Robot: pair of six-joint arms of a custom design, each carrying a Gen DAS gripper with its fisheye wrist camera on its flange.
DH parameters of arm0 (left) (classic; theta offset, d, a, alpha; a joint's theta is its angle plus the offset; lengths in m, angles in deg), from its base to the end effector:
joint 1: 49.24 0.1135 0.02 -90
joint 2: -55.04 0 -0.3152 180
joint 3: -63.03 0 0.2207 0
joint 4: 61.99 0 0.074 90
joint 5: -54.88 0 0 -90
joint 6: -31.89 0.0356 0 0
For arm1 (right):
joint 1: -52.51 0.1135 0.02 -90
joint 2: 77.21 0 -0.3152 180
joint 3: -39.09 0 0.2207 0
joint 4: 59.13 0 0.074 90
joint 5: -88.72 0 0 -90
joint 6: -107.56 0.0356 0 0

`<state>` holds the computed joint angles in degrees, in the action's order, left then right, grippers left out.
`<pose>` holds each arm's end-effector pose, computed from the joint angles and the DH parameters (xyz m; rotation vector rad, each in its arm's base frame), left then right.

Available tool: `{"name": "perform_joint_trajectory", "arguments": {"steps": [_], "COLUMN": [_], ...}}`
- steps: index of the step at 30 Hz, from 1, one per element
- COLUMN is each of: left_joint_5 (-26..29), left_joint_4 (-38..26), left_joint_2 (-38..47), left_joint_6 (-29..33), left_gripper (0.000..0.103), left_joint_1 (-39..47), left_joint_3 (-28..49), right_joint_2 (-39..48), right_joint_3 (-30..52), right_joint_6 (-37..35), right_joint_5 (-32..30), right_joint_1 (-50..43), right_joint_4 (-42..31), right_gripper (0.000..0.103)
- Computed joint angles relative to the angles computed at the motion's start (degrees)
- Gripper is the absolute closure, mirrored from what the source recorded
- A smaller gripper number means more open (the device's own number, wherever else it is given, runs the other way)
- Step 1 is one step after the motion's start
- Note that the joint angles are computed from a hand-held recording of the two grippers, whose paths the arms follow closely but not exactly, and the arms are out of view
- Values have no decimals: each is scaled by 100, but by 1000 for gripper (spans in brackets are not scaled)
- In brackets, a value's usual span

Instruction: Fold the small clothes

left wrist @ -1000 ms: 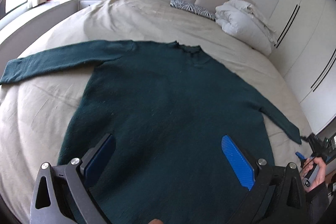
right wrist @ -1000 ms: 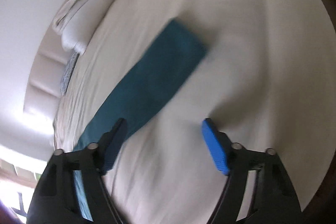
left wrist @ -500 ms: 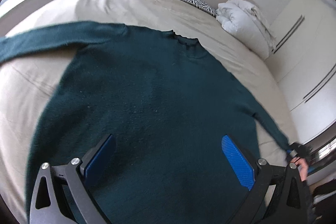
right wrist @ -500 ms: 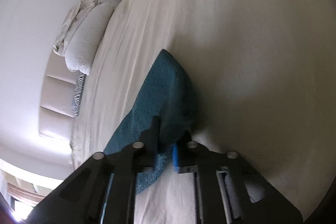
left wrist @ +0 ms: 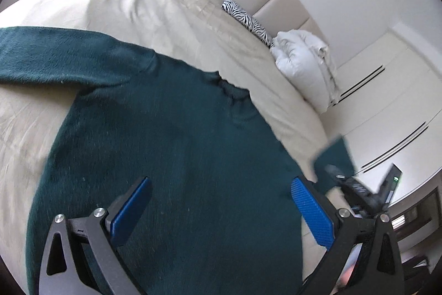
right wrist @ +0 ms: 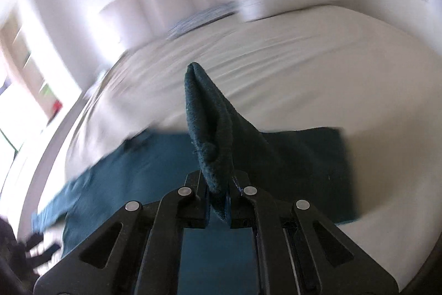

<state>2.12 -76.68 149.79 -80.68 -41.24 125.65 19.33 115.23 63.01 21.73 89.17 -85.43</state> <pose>0.3031 0.0208 0.2356 -0.3145 2.3290 -0.8954 0.2778 0.1894 0.2720 0.3631 2.2890 0.2477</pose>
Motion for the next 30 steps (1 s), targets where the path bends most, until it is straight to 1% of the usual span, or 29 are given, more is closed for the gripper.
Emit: {"name": "perform_joint_trajectory", "arguments": {"steps": [2, 5, 6, 7, 8, 9, 10, 11, 12, 13, 14, 15, 17, 18, 19, 20, 22, 23, 24, 25, 26, 28, 30], "left_joint_5": [250, 647, 718, 764, 829, 861, 866, 888, 930, 930, 902, 867, 787, 708, 679, 634, 365, 242, 110, 14, -51, -52, -145], "left_joint_4": [35, -166, -219, -267, -323, -343, -357, -336, -272, -225, -212, -191, -233, -277, -303, -390, -622, -670, -827, -1036, -1157, -1193, -1121], "left_joint_2": [227, 693, 859, 994, 1157, 1284, 1382, 1456, 1549, 1609, 1684, 1794, 1987, 2109, 2196, 2286, 2434, 2473, 2559, 2641, 2683, 2654, 2422], "left_joint_6": [17, 110, 134, 145, 146, 126, 87, 70, 9, -35, -85, -150, -212, -282, -320, -295, -134, -102, -42, 41, 113, 188, 343], "left_gripper": [1, 1, 1, 1, 1, 1, 1, 1, 1, 1, 1, 1, 2, 6, 14, 18, 37, 44, 64, 87, 94, 94, 94], "left_joint_1": [175, 269, 265, 247, 219, 190, 151, 120, 43, -33, -128, -269, -507, -650, -736, -845, -1080, -1153, -1208, -1236, -1229, -1164, -1059], "left_joint_3": [101, 415, 527, 627, 746, 826, 901, 942, 1007, 1036, 1104, 1194, 1378, 1478, 1549, 1655, 1883, 1944, 2093, 2254, 2330, 2393, 2345], "right_joint_2": [916, 2081, 2271, 2494, 2717, 2821, 2805, 2798, 2634, 2444, 2263, 2054, 1867, 1731, 1618, 1542, 1421, 1349, 1351, 1298, 1321, 1332, 1330], "right_joint_3": [844, 1748, 1754, 1809, 1945, 1876, 1621, 1485, 1074, 723, 446, 23, -366, -632, -960, -1276, -1957, -2309, -2649, -2992, -3310, -3737, -4116], "right_joint_6": [-94, 11, 305, 608, 827, 935, 973, 1113, 1171, 1318, 1417, 1549, 1725, 1864, 2060, 2240, 2573, 2764, 2962, 3170, 3331, 3583, 3735], "right_joint_5": [59, -347, -205, -292, -266, -488, -671, -662, -705, -791, -880, -838, -776, -810, -909, -1008, -1169, -1103, -1033, -955, -930, -892, -864], "right_joint_1": [477, 770, 1079, 1453, 1540, 1531, 1531, 1700, 1722, 1719, 1648, 1660, 1621, 1584, 1530, 1474, 1352, 1370, 1384, 1405, 1358, 1271, 1136], "right_joint_4": [-146, -139, -117, -180, -248, -114, 264, 594, 1069, 1424, 1695, 2111, 2501, 2710, 3018, 3365, 4176, 4563, 5033, 5446, 5945, 6621, 7138], "right_gripper": [97, 96, 95, 93, 91, 86, 80, 76, 60, 39, 35, 35, 35, 35, 35, 35, 35, 35, 35, 35, 35, 35, 35]}}
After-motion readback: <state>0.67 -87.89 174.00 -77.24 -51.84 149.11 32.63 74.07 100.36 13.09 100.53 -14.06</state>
